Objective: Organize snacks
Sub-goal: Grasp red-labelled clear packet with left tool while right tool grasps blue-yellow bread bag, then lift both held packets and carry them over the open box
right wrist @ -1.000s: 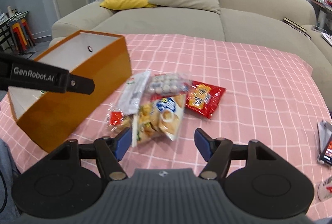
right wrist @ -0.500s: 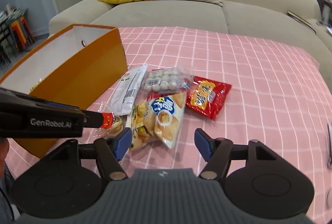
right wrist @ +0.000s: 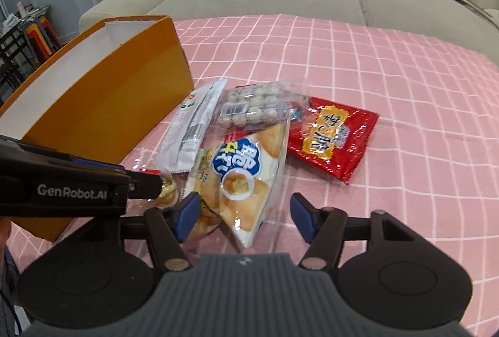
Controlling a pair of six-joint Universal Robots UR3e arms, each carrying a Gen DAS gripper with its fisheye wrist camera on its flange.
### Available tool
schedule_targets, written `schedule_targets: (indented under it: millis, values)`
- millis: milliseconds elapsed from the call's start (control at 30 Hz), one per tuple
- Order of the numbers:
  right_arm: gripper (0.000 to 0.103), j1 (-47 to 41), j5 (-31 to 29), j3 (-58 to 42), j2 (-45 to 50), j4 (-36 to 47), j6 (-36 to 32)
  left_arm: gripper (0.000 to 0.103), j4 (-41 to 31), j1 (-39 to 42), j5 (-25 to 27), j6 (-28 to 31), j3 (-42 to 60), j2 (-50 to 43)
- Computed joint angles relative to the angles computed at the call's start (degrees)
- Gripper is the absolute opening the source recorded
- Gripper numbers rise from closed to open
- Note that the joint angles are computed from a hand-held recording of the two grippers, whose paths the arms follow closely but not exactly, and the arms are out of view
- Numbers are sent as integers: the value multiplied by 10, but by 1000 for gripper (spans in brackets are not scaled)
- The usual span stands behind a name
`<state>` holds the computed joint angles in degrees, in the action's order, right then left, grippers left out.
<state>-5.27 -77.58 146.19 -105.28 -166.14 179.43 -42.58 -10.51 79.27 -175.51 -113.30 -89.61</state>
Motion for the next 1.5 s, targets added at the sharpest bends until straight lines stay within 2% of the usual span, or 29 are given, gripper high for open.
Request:
schedule_targets:
  millis: [67, 233, 267, 400, 833, 967, 1167, 1500]
  values:
    - [42, -4, 11, -1, 3, 4, -12, 46, -4, -3, 5, 0, 5, -6]
    - [37, -15, 24, 8, -2, 2, -28, 47, -15, -1, 6, -7, 12, -19]
    - [32, -23, 33, 12, -11, 11, -33, 47, -17, 0, 4, -7, 14, -21]
    - [25, -47, 48, 25, -43, 37, -44, 48, -15, -13, 15, -6, 21, -32]
    - [18, -76, 54, 52, -170, 158, -86, 45, -18, -28, 18, -18, 44, -72]
    - [8, -75, 51, 53, -178, 171, -88, 41, -18, -33, 22, -10, 50, -78]
    - [6, -74, 51, 42, -209, 204, -89, 39, -25, -22, 12, -4, 35, -52]
    - [5, -61, 44, 21, -286, 280, -74, 39, -44, 10, -21, 10, -8, 43]
